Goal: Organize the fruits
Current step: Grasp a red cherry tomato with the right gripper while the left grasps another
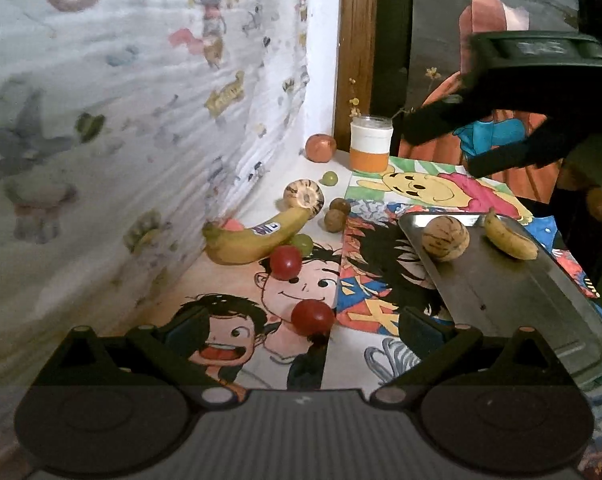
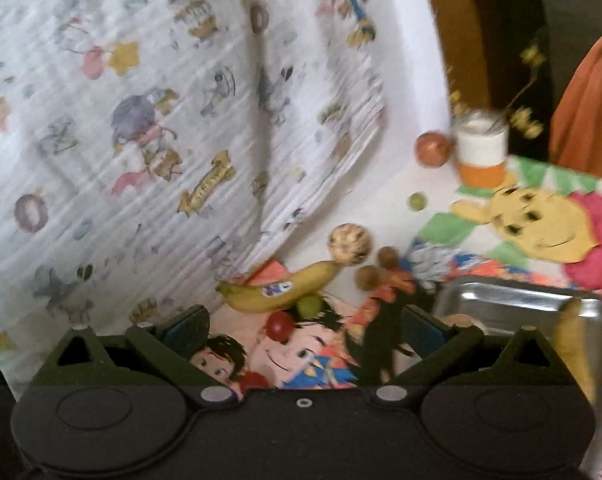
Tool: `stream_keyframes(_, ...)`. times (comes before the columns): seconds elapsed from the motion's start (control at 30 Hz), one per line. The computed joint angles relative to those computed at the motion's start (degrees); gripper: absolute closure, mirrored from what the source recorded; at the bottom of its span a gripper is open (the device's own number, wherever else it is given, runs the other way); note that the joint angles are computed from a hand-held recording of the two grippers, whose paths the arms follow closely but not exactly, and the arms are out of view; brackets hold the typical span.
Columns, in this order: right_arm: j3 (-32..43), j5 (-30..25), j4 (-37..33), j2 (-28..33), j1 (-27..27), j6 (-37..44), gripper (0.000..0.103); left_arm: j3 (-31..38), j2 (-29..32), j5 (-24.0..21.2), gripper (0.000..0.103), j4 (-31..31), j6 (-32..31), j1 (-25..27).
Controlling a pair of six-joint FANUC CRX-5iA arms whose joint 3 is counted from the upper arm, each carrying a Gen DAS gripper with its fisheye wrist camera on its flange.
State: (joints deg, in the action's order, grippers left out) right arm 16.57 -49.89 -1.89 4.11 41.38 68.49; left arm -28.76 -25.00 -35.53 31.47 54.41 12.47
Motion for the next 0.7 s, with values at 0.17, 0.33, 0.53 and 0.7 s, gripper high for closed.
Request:
stream_keyframes(0.17,5.4,-2.4,-5.4,5.9,-1.2,3.9,0.013,0.8,3.4,0.1,0.001,1.4,0.7,-0.4)
stream_keyframes(0.33,7.9,-3.4,-8.6,9.4,-2.0,5.7,0.023,0.2,4.9,1.1,0.007,3.2,0.6,-0.2)
stream_keyframes(0.53,11.8,-5.8,-12.6,13.5,-3.1,7.7,0.031,0.0,6.9,1.8,0.019,7.1,-2.5,-0.7)
stream_keyframes(0.7,13.8,-6.8,-14.4,15.3,-3.3,8.7,0.034,-0.5,8.1,1.9,0.028,10.2,-4.7,-1.0)
